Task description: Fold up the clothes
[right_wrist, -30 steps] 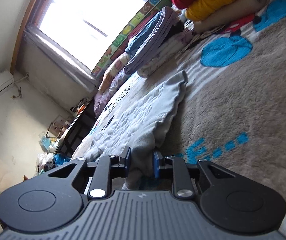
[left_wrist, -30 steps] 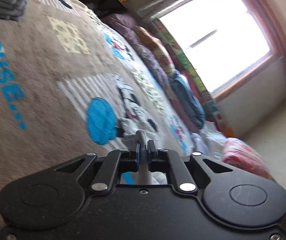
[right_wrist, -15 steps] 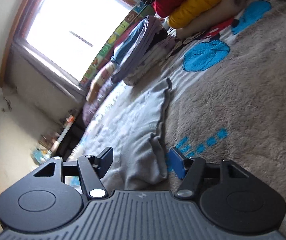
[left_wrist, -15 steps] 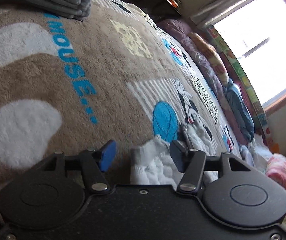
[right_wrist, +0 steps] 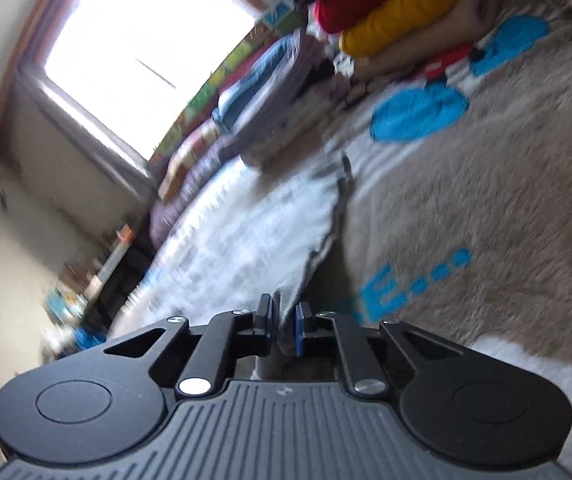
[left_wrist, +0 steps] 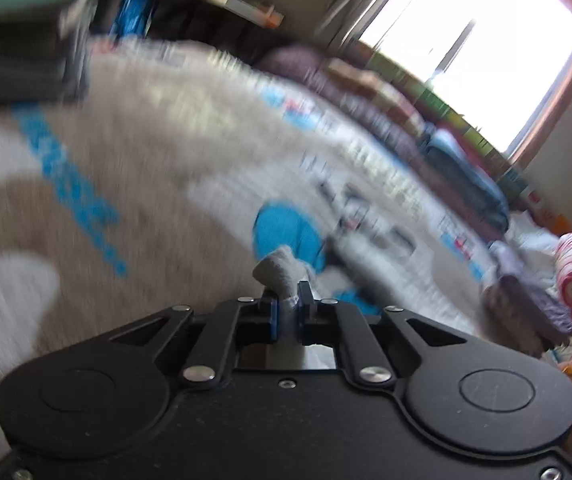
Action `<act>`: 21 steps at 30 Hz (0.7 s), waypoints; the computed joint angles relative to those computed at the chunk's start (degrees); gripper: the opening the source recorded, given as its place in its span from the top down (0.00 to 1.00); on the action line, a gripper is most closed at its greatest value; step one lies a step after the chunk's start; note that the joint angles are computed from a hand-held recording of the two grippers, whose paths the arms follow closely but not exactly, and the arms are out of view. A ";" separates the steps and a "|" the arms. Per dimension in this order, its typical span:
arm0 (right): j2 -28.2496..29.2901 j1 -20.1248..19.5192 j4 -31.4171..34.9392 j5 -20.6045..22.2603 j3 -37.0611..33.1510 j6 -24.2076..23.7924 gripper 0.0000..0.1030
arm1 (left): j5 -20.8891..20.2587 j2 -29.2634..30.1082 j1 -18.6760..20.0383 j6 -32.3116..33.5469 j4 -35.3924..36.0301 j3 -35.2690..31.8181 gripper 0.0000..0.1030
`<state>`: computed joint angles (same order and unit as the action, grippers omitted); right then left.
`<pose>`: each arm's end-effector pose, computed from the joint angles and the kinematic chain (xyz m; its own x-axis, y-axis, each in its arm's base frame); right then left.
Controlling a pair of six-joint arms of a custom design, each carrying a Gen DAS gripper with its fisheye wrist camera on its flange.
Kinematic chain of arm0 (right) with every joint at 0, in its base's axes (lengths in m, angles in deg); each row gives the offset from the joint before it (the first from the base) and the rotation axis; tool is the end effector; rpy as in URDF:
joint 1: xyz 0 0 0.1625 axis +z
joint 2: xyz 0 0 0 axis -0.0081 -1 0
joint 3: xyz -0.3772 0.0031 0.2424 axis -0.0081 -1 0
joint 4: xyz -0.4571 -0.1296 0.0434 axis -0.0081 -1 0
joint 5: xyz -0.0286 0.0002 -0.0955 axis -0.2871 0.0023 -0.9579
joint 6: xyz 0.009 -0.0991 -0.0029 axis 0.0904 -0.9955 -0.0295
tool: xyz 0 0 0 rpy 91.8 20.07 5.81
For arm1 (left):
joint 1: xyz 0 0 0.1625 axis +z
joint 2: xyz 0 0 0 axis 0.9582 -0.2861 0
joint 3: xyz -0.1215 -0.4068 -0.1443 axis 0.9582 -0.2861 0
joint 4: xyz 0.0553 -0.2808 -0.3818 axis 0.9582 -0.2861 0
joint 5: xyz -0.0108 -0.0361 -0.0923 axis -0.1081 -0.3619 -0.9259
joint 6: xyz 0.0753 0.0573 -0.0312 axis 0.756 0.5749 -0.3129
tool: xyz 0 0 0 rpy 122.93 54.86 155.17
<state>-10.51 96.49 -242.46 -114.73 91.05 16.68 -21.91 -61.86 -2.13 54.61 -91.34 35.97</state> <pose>0.1380 -0.5209 0.1245 -0.8857 0.4108 -0.2162 0.2051 -0.0715 -0.9761 -0.1308 -0.8647 0.2483 -0.9382 0.2477 -0.2417 0.3439 0.5872 -0.7327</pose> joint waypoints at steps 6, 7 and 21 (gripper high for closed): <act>-1.51 -0.46 5.49 -4.29 1.80 3.75 0.90 | 7.51 1.01 0.40 -0.52 8.73 -2.12 0.94; -1.57 -0.38 6.50 -5.15 1.79 3.95 0.91 | 8.35 1.41 0.52 -0.47 9.47 -2.49 0.93; 0.02 3.67 4.14 -14.12 -1.10 -12.98 0.83 | 10.57 -0.30 0.13 3.45 -1.14 1.37 0.77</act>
<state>-10.49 100.16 -238.32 -128.85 89.94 3.70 -11.34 -62.15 -2.00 58.07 -92.48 37.33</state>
